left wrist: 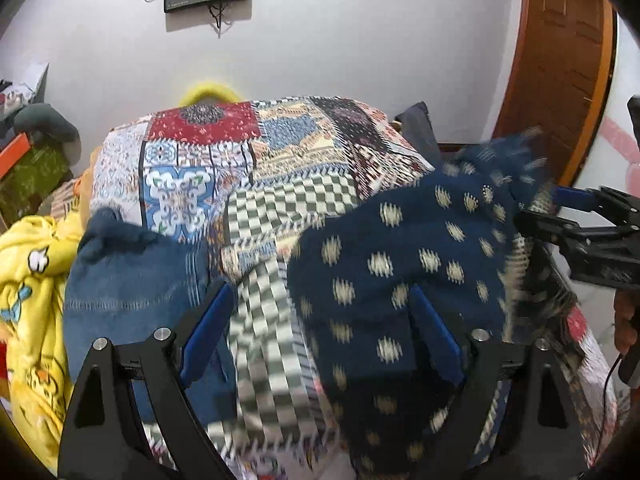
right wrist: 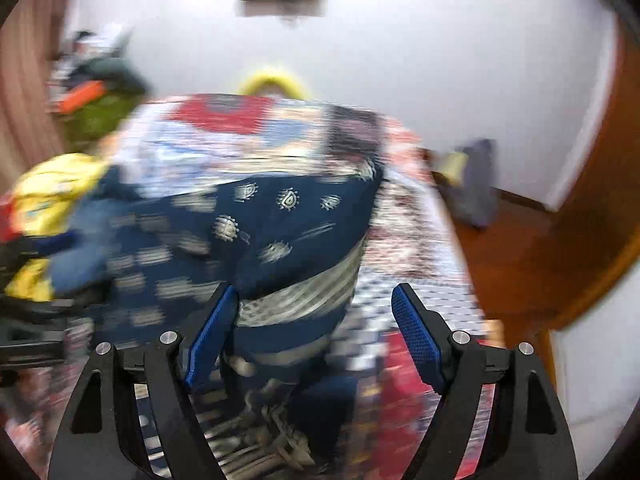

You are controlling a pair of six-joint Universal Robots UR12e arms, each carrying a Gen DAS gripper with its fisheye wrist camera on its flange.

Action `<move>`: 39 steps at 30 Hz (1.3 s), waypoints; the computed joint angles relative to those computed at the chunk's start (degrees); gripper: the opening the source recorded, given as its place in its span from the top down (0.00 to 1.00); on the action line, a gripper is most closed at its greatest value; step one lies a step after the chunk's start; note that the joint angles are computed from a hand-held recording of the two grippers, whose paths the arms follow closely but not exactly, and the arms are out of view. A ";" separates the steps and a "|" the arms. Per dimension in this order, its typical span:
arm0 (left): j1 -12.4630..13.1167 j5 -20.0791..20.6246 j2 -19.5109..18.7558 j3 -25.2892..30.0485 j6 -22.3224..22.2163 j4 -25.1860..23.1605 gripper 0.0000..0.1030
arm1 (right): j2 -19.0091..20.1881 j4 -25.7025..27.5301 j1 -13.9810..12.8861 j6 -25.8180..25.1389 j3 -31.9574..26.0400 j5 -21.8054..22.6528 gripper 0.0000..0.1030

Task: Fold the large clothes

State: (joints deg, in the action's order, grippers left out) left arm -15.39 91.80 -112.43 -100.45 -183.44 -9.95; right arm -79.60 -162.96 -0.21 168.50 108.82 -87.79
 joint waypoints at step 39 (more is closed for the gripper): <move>4.70 -8.16 6.18 -7.16 -2.61 -2.43 0.10 | -6.05 17.55 -7.64 -1.31 5.25 19.44 0.29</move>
